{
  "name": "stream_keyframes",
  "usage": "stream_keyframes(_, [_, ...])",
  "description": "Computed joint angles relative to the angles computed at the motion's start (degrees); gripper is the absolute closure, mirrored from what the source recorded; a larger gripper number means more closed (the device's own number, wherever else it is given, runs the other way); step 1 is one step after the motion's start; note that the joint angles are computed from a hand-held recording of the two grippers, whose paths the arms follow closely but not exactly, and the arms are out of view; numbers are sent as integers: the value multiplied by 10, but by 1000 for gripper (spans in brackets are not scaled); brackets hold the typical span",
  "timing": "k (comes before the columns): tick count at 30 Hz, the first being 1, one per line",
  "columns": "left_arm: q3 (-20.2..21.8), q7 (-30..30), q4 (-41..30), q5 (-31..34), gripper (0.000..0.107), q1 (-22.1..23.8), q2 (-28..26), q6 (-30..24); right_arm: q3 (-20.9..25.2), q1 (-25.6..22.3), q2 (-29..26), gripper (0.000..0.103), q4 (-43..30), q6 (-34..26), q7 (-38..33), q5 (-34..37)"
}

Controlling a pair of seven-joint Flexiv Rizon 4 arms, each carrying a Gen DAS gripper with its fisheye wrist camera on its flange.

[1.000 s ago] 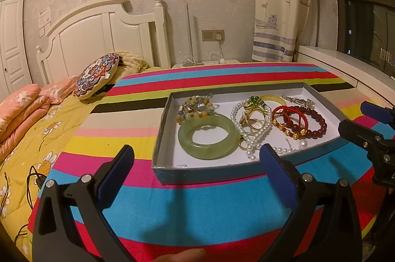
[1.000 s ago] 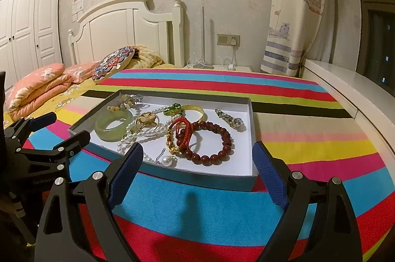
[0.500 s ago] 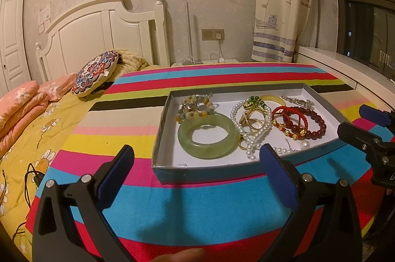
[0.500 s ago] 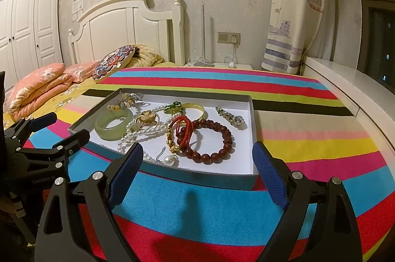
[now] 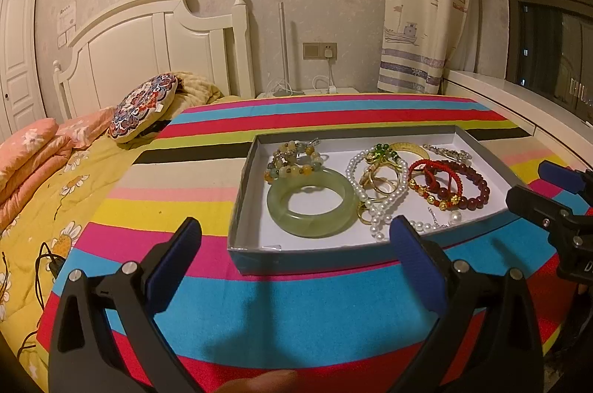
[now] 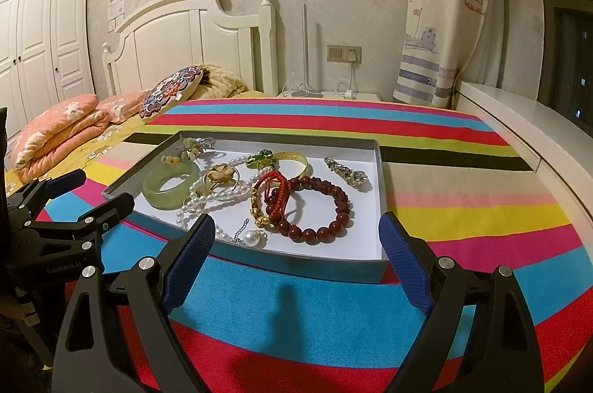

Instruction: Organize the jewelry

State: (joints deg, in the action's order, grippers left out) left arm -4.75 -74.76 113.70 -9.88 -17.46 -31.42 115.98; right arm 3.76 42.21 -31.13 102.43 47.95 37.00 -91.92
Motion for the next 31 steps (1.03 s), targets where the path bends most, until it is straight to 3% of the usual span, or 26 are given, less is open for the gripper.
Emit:
stream_keyframes(10, [10,7,-2,-12,6,-12,0,-6,0,1,-1,17,-1,0,0,2])
stream_keyframes(21, [71,48,-3,-82,6,-81,-8,8,0,2,-4,17,-2,4,6,-1])
stream_keyframes(23, [64,51,0,-90,6,-76,-6,8,0,3,-5,17,-3,6,7,-1])
stream_keyframes(27, [10,42,10,-56,6,-15,22,-73,2,-5,-4,17,-2,32,1,1])
stream_keyframes(30, [31,31,13,-54,6,-29,34,-123,12,-19,-11,17,-8,80,-36,46])
stream_keyframes(31, [57,31,10,-58,6,-49,37,-154,8,-16,-10,17,-7,82,-36,47])
